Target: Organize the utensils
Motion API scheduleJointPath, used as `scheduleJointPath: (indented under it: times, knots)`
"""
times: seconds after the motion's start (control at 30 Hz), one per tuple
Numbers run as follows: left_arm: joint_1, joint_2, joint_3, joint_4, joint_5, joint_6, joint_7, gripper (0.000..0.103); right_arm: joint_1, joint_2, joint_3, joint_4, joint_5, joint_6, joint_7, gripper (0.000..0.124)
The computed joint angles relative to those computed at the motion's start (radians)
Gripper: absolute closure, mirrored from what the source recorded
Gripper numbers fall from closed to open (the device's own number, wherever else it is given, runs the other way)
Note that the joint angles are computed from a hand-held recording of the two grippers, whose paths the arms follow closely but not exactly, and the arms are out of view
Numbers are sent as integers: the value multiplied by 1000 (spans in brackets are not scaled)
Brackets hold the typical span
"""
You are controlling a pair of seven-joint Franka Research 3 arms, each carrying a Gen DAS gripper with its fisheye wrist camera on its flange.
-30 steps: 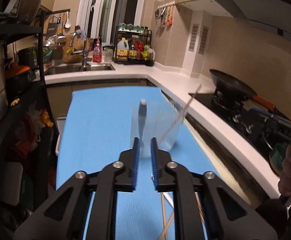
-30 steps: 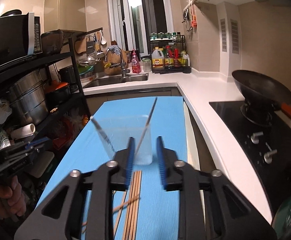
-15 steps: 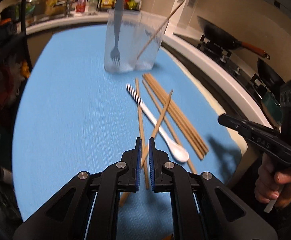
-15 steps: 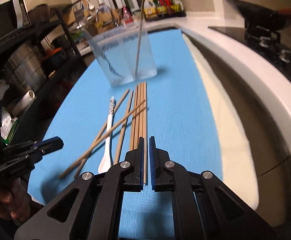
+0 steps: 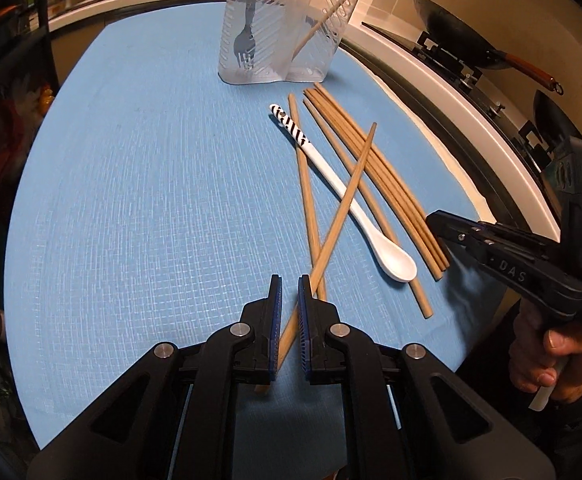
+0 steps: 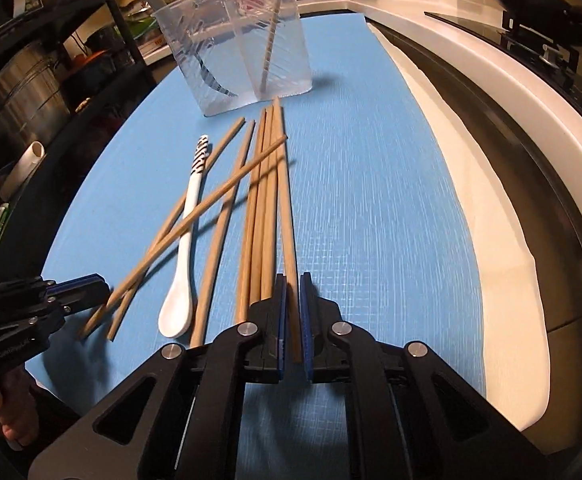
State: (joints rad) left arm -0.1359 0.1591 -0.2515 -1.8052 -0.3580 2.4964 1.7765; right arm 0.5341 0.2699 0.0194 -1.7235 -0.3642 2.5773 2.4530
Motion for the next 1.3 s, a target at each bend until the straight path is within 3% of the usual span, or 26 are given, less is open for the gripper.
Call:
scheduleJointPath:
  times: [0.53,0.83,1.03,1.17,1.3]
  knots:
    - [-1,5,-10,8,-36,-13,49,95,10,1,-1,14,-55,-45,0,118]
    - [-10,11,-8,12,3,-26,50,95,9,-10,-4,9,-85,-73,42,118]
    - [-1,-9,-6,-6,-33,41,48,96,2,-15,0,4,-94,-74,48,118]
    - [-2,-13,16,-21,16,113,-31,96,2,-15,0,6,-103,-85,59,118]
    - [-13,1,45,-20,179,133,-179,96,3,-17,-1,6,-118,-98,73,118]
